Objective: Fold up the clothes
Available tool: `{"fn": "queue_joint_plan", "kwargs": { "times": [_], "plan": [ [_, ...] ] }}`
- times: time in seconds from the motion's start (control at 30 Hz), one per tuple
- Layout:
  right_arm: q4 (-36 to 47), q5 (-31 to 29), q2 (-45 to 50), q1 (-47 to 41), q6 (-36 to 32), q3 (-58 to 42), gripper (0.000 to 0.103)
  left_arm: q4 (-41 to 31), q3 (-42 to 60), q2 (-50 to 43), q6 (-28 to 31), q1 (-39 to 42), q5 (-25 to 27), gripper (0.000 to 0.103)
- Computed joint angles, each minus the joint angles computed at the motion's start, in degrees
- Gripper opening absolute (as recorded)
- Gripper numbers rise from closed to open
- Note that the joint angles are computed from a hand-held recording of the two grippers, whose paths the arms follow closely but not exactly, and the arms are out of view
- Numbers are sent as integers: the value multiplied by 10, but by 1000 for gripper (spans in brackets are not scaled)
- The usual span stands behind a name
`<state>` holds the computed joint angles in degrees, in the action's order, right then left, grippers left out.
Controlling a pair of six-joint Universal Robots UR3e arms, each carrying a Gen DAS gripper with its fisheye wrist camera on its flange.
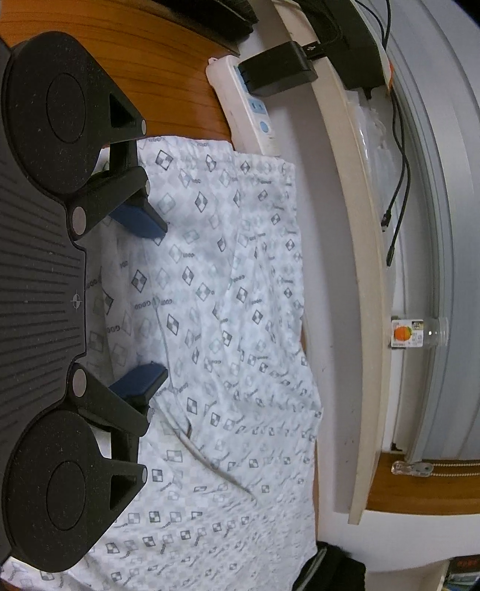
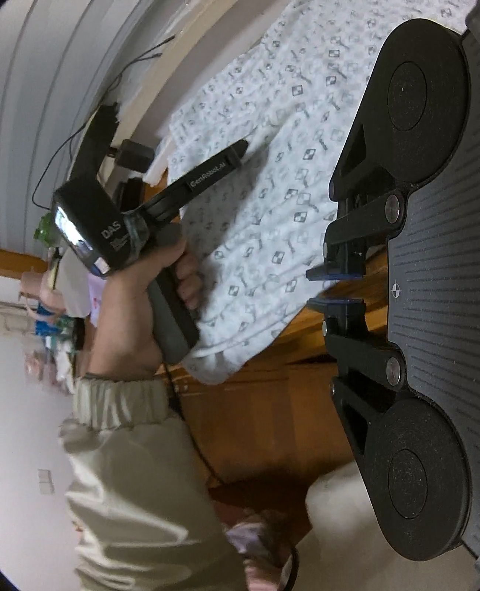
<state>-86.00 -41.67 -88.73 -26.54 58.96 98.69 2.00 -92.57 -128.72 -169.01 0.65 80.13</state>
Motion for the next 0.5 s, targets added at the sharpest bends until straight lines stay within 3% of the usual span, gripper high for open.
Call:
{"fn": "queue_joint_plan", "kwargs": {
  "times": [0.37, 0.43, 0.5],
  "plan": [
    [-8, -1, 12, 7, 0, -6, 10, 0, 3, -2, 3, 2, -2, 79],
    [-6, 4, 12, 6, 5, -7, 1, -1, 4, -3, 3, 1, 0, 79],
    [32, 11, 17, 0, 3, -26, 1, -6, 12, -4, 2, -3, 9, 79]
  ]
}}
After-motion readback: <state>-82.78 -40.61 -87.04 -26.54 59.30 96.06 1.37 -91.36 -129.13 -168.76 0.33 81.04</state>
